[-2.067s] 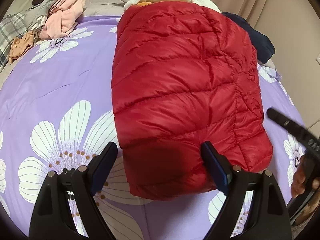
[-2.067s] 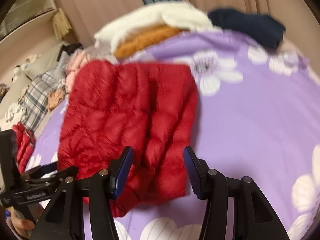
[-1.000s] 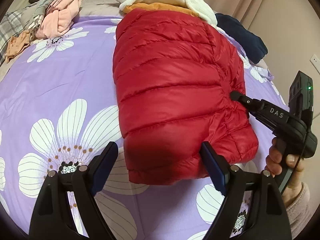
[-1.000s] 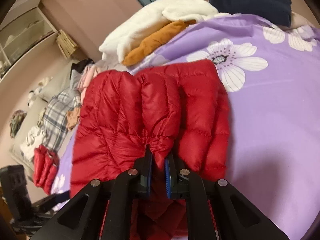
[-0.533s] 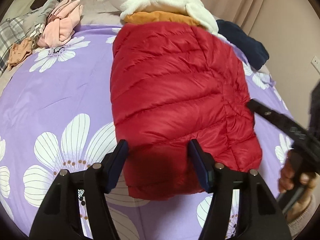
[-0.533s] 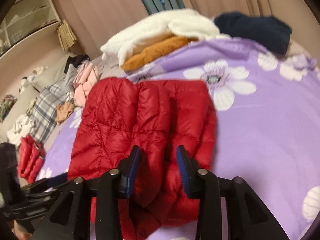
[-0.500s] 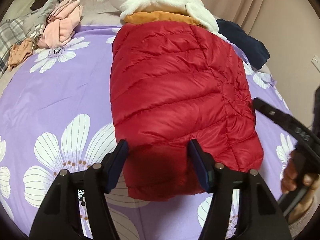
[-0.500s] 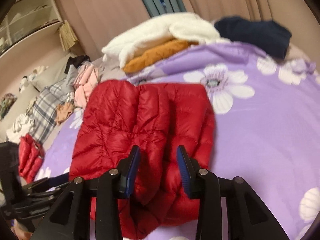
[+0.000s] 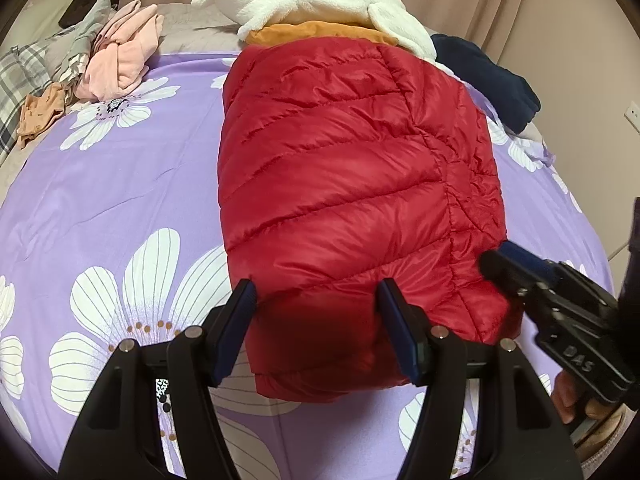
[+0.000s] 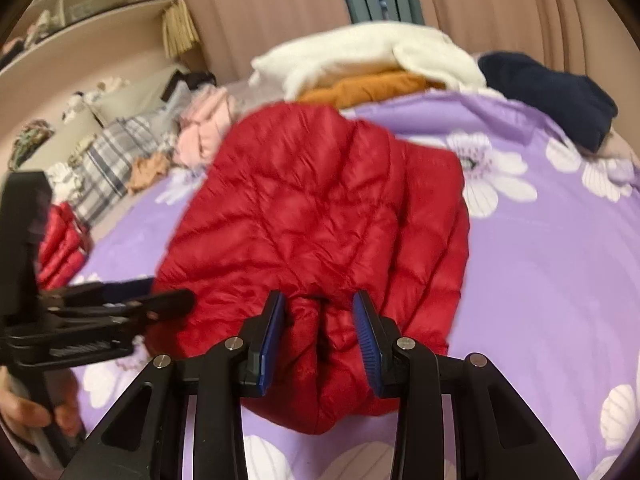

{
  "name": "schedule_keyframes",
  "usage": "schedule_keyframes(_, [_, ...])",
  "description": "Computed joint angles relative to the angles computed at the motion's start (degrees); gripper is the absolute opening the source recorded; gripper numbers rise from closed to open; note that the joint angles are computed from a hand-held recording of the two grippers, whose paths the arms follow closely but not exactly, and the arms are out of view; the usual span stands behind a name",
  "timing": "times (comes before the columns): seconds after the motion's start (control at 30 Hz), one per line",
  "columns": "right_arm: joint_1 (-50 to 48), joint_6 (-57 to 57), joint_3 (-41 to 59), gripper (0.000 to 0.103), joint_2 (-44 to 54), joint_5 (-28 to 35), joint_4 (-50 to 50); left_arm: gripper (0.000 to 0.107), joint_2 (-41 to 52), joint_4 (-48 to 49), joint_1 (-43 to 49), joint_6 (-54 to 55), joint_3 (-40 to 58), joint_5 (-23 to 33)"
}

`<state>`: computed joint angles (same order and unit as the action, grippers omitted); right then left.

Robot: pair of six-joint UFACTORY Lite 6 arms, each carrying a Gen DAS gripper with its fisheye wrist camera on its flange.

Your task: Fold large clothes

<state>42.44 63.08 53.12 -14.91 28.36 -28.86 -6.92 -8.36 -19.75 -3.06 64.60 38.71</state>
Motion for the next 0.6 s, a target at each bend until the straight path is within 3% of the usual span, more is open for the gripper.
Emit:
schedule_keyframes(0.3, [3.4, 3.1, 0.7, 0.037, -2.9, 5.1, -2.7, 0.063, -1.9, 1.7, -1.2, -1.7, -1.2, 0.7])
schedule_keyframes(0.6, [3.1, 2.4, -1.1, 0.037, -3.3, 4.3, -1.0, 0.064, -3.5, 5.4, -3.8, -5.7, -3.3, 0.2])
